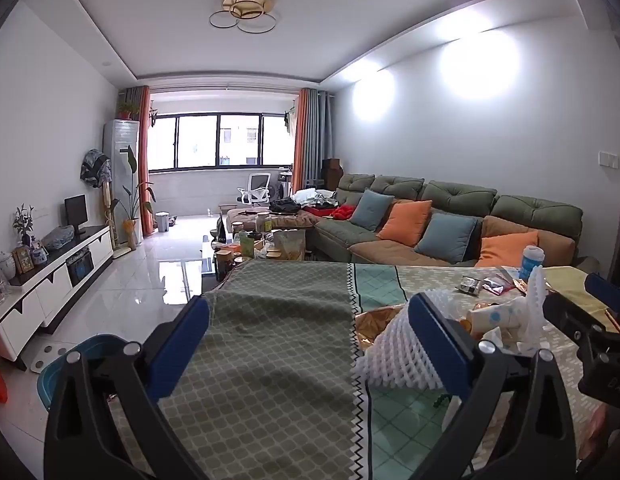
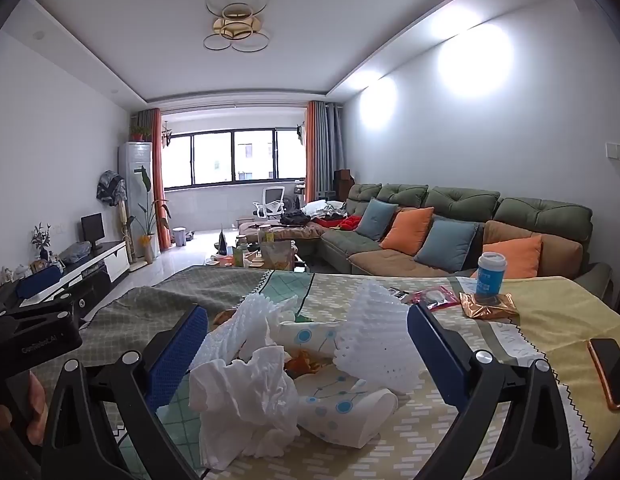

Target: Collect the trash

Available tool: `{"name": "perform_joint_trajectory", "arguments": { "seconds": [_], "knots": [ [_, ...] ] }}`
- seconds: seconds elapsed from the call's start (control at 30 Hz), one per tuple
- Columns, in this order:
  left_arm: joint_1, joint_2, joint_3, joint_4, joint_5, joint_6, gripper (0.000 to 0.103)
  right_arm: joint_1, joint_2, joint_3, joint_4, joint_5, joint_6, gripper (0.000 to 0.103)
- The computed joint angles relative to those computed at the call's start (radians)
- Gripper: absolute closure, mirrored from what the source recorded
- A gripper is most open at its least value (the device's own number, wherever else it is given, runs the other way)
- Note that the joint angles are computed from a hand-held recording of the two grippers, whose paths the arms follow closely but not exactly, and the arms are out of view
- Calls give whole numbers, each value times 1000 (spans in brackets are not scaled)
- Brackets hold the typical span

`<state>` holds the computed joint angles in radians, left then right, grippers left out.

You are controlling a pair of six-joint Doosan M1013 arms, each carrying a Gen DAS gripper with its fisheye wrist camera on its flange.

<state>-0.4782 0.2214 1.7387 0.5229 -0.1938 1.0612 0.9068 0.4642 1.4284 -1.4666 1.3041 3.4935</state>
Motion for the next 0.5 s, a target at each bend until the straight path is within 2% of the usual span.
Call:
{"name": "perform_joint_trajectory", "arguments": {
  "seconds": [0.47,0.5],
  "knots": [
    [-6,-10,-10,100,22,-109,3,3,6,-15,29,4,-15,4],
    [6,-10,3,155,-9,-168,3,2,5,-14,30,2,-15,4]
  ]
}}
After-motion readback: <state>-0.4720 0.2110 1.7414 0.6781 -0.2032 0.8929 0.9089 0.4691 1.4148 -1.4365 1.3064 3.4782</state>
